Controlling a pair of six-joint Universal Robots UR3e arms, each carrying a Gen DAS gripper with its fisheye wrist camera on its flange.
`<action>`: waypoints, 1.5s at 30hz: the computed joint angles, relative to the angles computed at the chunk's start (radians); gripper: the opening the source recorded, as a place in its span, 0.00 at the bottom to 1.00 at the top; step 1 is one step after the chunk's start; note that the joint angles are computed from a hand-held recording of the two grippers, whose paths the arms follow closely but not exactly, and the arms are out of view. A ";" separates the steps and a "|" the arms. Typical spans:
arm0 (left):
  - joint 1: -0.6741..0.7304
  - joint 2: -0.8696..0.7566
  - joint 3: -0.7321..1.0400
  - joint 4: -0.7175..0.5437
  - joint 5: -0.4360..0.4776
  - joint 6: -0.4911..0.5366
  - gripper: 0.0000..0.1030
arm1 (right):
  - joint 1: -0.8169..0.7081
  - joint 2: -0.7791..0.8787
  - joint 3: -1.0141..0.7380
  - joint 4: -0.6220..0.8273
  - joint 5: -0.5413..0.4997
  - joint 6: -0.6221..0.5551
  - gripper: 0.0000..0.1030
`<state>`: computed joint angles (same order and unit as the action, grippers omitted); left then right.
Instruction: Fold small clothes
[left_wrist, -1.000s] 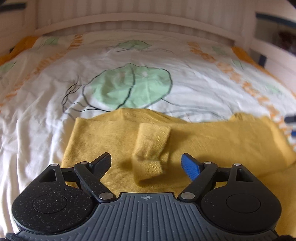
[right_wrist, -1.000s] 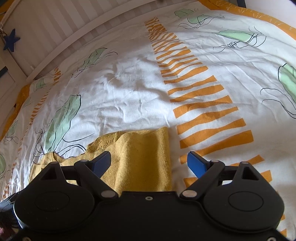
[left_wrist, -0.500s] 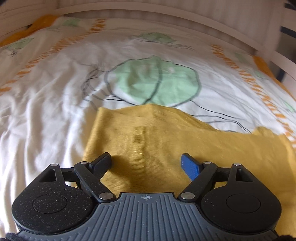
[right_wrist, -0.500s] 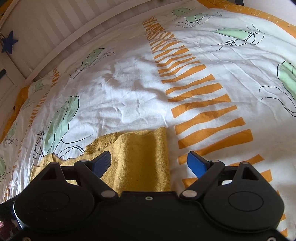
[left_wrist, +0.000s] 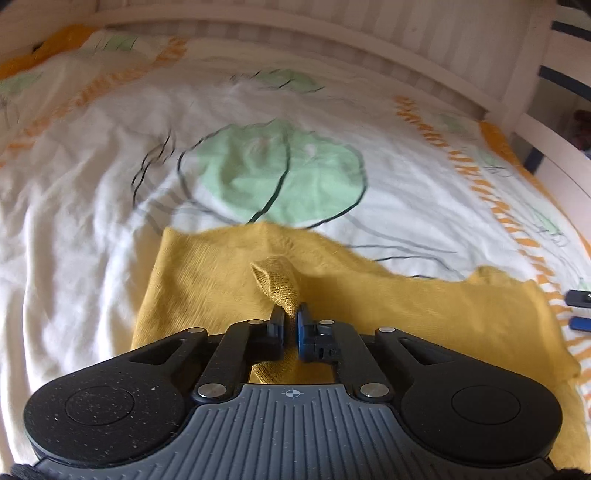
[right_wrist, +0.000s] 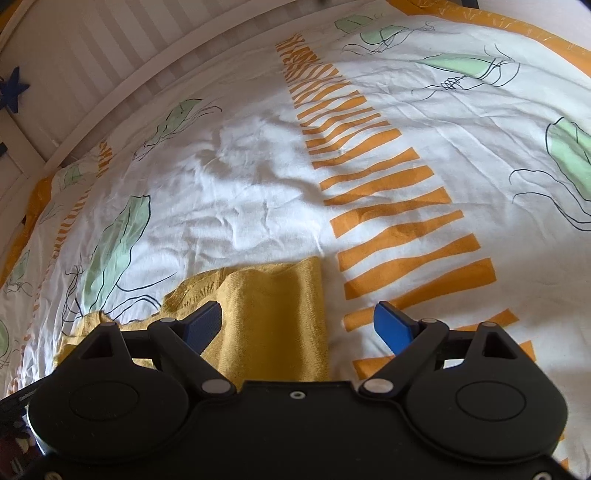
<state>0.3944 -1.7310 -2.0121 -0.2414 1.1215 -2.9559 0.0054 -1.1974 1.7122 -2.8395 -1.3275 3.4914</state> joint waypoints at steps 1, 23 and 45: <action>-0.002 0.016 -0.004 0.004 -0.012 0.005 0.06 | -0.002 0.001 0.000 0.002 -0.002 0.000 0.88; 0.058 -0.012 0.017 -0.062 0.087 0.008 0.22 | 0.127 0.110 -0.118 0.083 -0.270 -0.223 0.89; 0.038 -0.094 -0.169 0.375 0.143 0.081 0.45 | 0.142 0.139 -0.040 -0.070 -0.319 -0.261 1.00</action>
<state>0.4328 -1.8251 -2.1806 0.1338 1.2649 -2.8748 0.1470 -1.0580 1.6723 -2.9095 -1.6465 3.2303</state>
